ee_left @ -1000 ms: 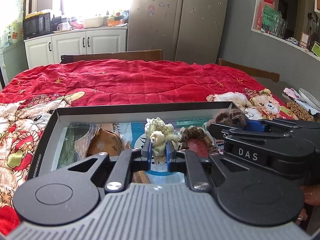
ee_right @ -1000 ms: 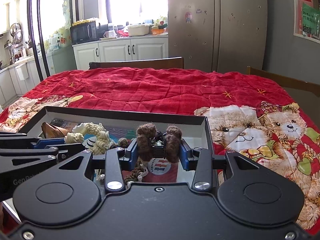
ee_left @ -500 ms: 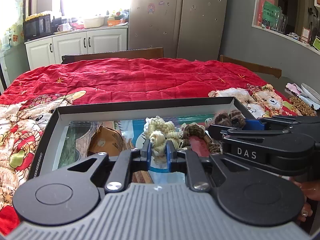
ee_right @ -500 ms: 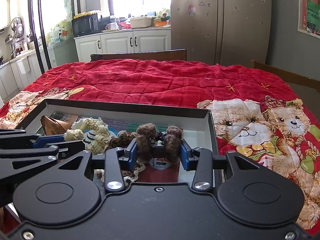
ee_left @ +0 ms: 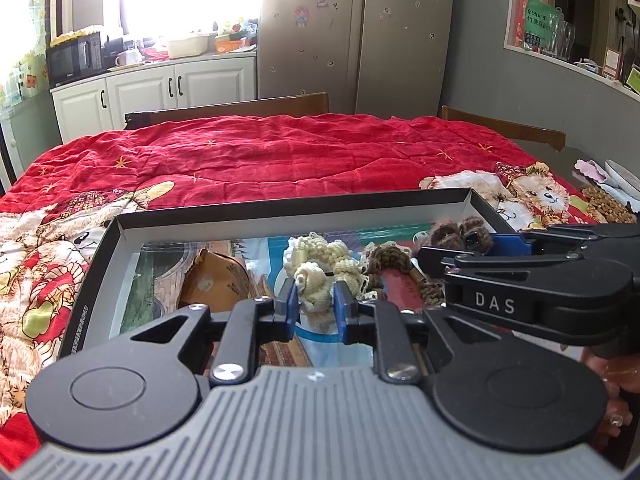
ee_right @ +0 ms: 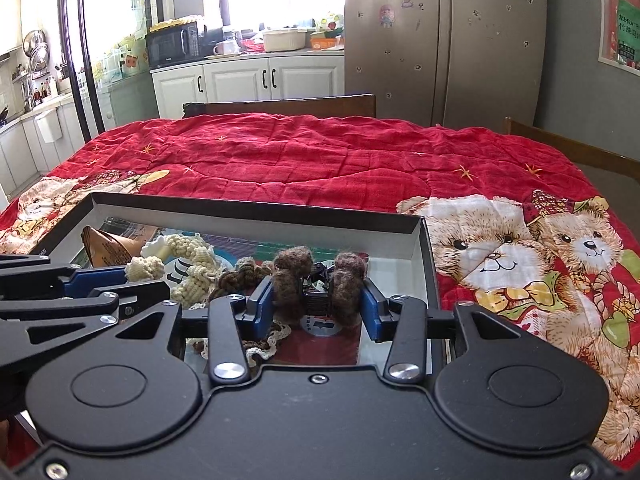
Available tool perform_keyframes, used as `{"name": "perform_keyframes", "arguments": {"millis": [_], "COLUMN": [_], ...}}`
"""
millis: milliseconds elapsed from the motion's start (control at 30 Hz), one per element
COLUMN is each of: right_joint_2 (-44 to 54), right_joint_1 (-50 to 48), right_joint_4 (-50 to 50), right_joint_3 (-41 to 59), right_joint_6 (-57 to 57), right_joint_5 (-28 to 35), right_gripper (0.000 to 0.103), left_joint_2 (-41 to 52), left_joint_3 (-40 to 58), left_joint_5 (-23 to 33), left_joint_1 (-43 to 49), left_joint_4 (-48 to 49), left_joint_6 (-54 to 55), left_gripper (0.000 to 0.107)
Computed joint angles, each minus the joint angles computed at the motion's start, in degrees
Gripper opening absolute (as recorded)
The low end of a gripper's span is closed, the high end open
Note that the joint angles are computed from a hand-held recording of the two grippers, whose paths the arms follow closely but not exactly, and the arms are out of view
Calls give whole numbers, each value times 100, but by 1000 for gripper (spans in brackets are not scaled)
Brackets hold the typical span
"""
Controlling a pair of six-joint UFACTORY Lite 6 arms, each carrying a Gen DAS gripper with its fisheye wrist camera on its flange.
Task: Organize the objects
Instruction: 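Carry cream ring in left tool over tray while right tool carries pompoms, then open left tool releasing cream ring into tray while right tool releases pompoms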
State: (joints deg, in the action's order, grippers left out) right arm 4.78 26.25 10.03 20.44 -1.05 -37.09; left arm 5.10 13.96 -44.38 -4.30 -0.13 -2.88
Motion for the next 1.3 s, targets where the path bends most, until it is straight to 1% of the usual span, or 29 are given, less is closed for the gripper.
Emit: {"name": "perform_keyframes", "arguments": {"millis": [67, 167, 400, 600, 667, 733, 900, 967, 1100, 1167, 1300], "right_joint_2": [2, 3, 14, 12, 12, 5, -74, -118, -203, -243, -352], "right_joint_1": [4, 0, 7, -1, -1, 11, 99, 161, 247, 265, 360], "right_joint_4": [5, 1, 12, -4, -4, 41, 230, 345, 502, 538, 719], "right_joint_3": [1, 8, -1, 3, 3, -6, -81, -134, -216, -257, -378], "right_joint_6": [2, -5, 43, 48, 48, 7, -156, -238, -326, -334, -389], "right_joint_5": [-2, 8, -4, 4, 4, -9, -98, -182, -305, -350, -540], "right_gripper": [43, 45, 45, 48, 53, 55, 62, 68, 70, 70, 72], "left_joint_2": [0, -27, -116, -153, -195, -254, -429, -551, -877, -1009, -1188], "left_joint_3": [-3, -28, -81, -97, -124, -158, -254, -312, -477, -529, -614], "left_joint_5": [-3, -19, -11, -2, 7, 22, 60, 100, 165, 207, 266], "left_joint_1": [-10, -38, -12, -36, -25, 2, 61, 59, -8, -37, -18], "left_joint_4": [-20, -67, 0, -43, -24, 27, 143, 184, 125, 64, 23], "left_joint_6": [11, 33, -3, 11, -6, -43, -123, -153, -109, -69, -50], "left_gripper": [41, 42, 43, 45, 49, 53, 56, 58, 59, 62, 65]}}
